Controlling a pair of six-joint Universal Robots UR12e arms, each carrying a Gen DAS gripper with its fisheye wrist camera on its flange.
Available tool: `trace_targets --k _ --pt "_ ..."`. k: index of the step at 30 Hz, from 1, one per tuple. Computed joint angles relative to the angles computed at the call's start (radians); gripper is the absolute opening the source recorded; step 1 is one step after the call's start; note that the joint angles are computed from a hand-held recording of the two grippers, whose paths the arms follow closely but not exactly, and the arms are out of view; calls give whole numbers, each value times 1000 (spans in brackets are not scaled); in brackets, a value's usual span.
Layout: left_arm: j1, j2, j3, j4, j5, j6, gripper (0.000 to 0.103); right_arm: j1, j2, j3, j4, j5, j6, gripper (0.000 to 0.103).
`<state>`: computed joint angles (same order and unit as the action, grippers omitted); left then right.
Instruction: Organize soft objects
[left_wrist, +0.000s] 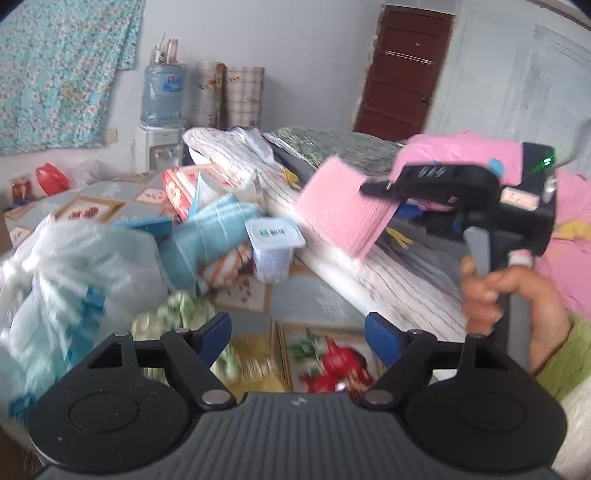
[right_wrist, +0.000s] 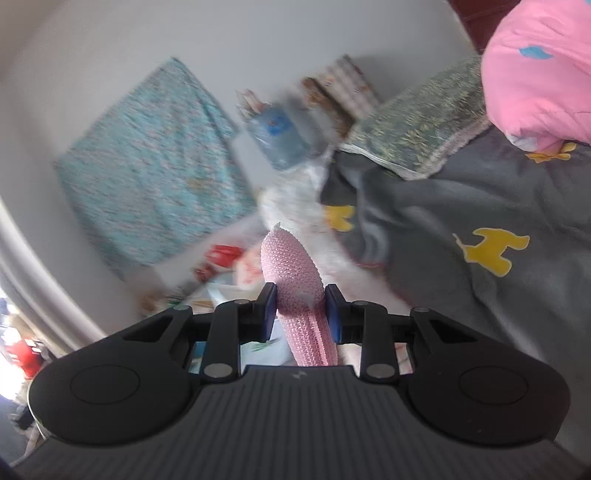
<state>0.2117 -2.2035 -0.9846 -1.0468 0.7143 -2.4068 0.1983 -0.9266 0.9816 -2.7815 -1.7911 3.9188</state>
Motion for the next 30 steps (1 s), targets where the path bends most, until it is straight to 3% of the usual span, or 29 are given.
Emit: trace_targets --k 5,8,10,16,19,24,26,30 --pt "29 37 -49 -70 4 48 81 -22 -48 118 -163 304 136 27" --pt "35 42 -61 -87 23 22 81 -31 -24 135 -217 463 272 27" --pt "36 43 -69 -75 35 -2 81 -31 -2 131 -224 523 339 27" --pt "16 32 -96 92 129 -106 80 -19 11 144 -160 540 385 31" --pt "10 21 -77 65 134 -89 80 -15 -6 147 -79 517 310 37" --pt "7 4 -49 35 121 -84 80 -15 -16 141 -40 460 232 47" --pt "5 -1 -43 34 119 -92 80 -21 -4 126 -42 472 233 48" --pt "2 -13 -22 25 117 -111 68 -25 21 95 -34 511 234 48"
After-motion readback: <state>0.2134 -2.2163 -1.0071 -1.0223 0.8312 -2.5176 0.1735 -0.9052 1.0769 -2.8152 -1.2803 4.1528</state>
